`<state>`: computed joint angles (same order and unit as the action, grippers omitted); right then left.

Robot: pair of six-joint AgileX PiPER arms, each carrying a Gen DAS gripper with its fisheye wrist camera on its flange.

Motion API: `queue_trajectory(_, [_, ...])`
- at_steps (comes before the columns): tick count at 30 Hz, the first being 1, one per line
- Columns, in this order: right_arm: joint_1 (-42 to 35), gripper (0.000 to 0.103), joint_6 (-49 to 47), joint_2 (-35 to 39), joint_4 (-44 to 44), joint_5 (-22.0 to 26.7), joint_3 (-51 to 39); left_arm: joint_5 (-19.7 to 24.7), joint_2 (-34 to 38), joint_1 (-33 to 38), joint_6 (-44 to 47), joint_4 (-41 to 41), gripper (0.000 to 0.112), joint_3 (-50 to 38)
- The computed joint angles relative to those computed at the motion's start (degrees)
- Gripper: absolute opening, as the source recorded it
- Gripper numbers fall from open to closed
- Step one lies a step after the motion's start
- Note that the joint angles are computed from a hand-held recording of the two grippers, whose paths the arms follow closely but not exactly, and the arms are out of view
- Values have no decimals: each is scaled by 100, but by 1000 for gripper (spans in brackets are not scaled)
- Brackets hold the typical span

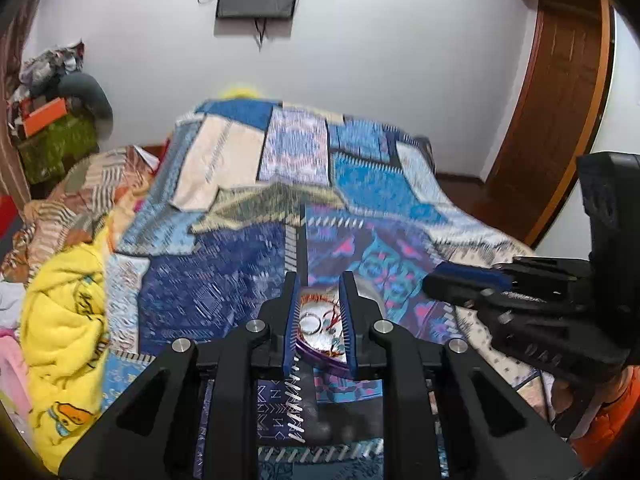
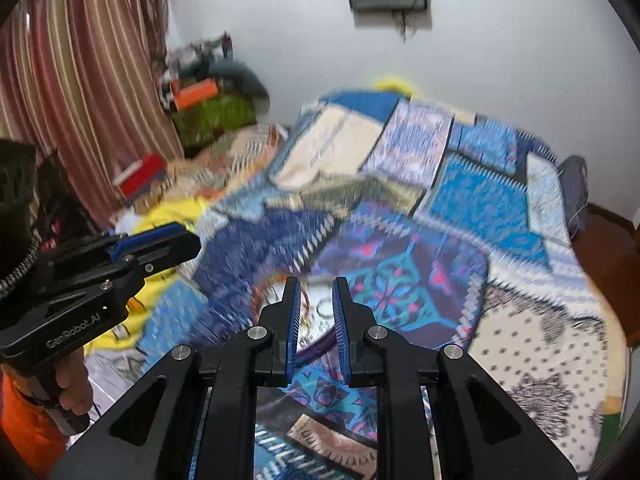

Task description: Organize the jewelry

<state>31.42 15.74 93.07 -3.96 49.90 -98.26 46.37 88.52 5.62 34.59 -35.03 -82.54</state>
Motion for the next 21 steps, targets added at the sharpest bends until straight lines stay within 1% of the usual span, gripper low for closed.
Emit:
queue_trajectory(2, [147,15,247,-286,-266,-17,-8,83,-267,122,52,-123,18,3])
queue_trajectory(4, [423,14,676,-604,-765,-41,14,155,-606,267,139,-273,18,13])
queue_trajectory(8, [1255,15,1782,-1243,-2179,-18,161,284,-1329,636,501,-730,18,99])
queue_trajectory(9, [1561,15,2141,-1393,-2666,62,202,305,-1511,753,620,-873,18,148])
queue_trajectory(10, [1762,15,2356,-1464,-2964,128,219,356,-1714,899,758,-1054,18,202])
queue_trajectory(12, [2294,16,2790,-1605,-3618,422,210,562,-2113,1285,1040,-1450,18,282])
queue_trajectory(13, [2582,20,3050,-1662,-3971,590,227,610,-2249,1374,1075,-1518,20,311])
queue_trajectory(14, [2712,24,3188,-1686,-4154,660,251,637,-2449,1480,1110,-1581,25,376])
queue_trajectory(15, [2972,35,3450,-1723,-4506,819,298,658,-2665,1604,1135,-1642,30,460])
queue_trajectory(16, [3223,46,3727,-1750,-4877,983,362,741,-2836,1787,1218,-1777,40,532])
queue_trajectory(17, [3348,51,3890,-1756,-5100,1084,409,819,-2986,1961,1319,-1925,44,611])
queue_trajectory(18, [3559,61,4120,-1724,-5439,1295,427,908,-3074,2111,1407,-2047,44,653])
queue_trajectory(19, [3613,70,4242,-1708,-5607,1364,464,1026,-3184,2279,1473,-2153,47,689])
queue_trajectory(20, [3752,73,4413,-1688,-5840,1513,486,1150,-3282,2466,1541,-2262,55,734])
queue_trajectory(21, [3804,80,4496,-1682,-5951,1581,496,1245,-3382,2642,1573,-2355,61,779])
